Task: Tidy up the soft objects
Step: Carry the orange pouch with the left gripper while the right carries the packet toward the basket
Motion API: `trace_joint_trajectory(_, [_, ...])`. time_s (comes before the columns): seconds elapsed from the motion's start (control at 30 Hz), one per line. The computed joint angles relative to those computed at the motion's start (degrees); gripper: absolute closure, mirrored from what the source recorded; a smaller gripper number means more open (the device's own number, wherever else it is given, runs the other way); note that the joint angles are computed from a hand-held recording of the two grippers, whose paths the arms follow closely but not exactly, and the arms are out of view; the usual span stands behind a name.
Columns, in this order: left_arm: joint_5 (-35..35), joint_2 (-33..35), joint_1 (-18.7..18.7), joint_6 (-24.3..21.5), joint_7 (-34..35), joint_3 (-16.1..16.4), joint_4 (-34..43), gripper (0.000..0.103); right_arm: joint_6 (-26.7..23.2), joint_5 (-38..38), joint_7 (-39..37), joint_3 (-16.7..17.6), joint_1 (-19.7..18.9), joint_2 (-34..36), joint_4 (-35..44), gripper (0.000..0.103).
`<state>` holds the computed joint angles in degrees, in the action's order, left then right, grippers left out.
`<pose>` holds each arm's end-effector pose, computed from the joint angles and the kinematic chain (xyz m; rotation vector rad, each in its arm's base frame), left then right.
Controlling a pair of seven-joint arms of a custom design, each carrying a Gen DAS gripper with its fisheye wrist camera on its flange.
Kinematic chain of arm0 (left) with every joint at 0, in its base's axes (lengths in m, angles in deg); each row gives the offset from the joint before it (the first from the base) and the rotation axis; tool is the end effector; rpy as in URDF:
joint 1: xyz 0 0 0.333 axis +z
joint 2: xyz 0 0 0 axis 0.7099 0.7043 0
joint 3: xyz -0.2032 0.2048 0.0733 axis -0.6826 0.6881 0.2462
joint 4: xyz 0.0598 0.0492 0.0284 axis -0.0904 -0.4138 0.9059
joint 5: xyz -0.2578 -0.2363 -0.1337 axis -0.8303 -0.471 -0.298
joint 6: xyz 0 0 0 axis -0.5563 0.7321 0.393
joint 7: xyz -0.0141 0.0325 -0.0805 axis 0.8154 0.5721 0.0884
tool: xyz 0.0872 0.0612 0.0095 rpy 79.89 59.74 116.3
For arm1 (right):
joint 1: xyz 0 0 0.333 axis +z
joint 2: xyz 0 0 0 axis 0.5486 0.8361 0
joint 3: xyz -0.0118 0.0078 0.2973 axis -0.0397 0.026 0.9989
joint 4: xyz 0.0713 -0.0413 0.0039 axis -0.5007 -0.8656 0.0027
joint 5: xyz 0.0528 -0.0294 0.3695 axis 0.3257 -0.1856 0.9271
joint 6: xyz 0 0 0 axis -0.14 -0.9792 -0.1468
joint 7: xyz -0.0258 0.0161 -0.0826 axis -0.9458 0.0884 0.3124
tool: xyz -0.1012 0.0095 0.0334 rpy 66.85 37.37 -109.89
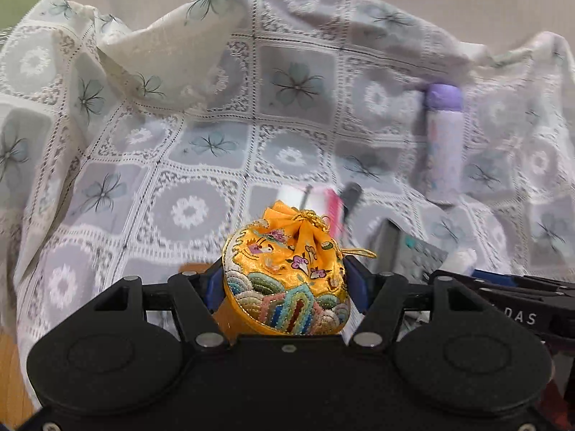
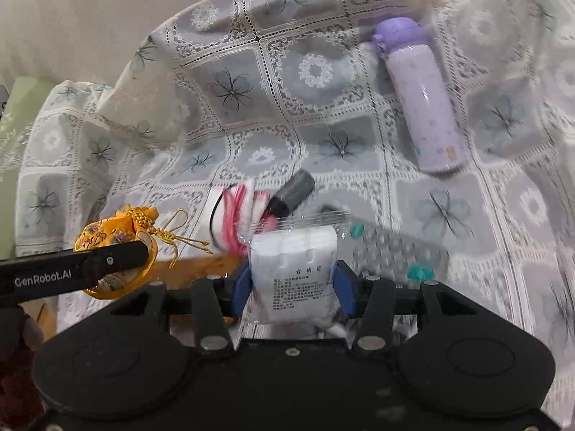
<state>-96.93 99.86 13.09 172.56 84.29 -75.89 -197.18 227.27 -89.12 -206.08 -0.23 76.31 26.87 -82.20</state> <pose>0.5053 -0.3712 0.3243 -1.4572 2.2751 -1.0604 0.4411 0.4500 0.3013 -1.2676 2.1234 -0.6613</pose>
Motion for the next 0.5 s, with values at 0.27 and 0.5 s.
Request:
trace_joint_trajectory(0.27, [-1.21, -8.63, 7.99, 5.09, 0.44, -11.41, -13.99, 0.042, -6.96, 2.31, 6.74, 3.95, 4.69, -3.64, -4.09, 0.055])
trace_joint_trajectory(0.5, [2.46, -13.28, 16.88, 7.8, -5.2, -21.78, -23.16, 0.042, -11.59, 3.68, 12.59, 7.05, 8.37, -4.72, -5.27, 0.055])
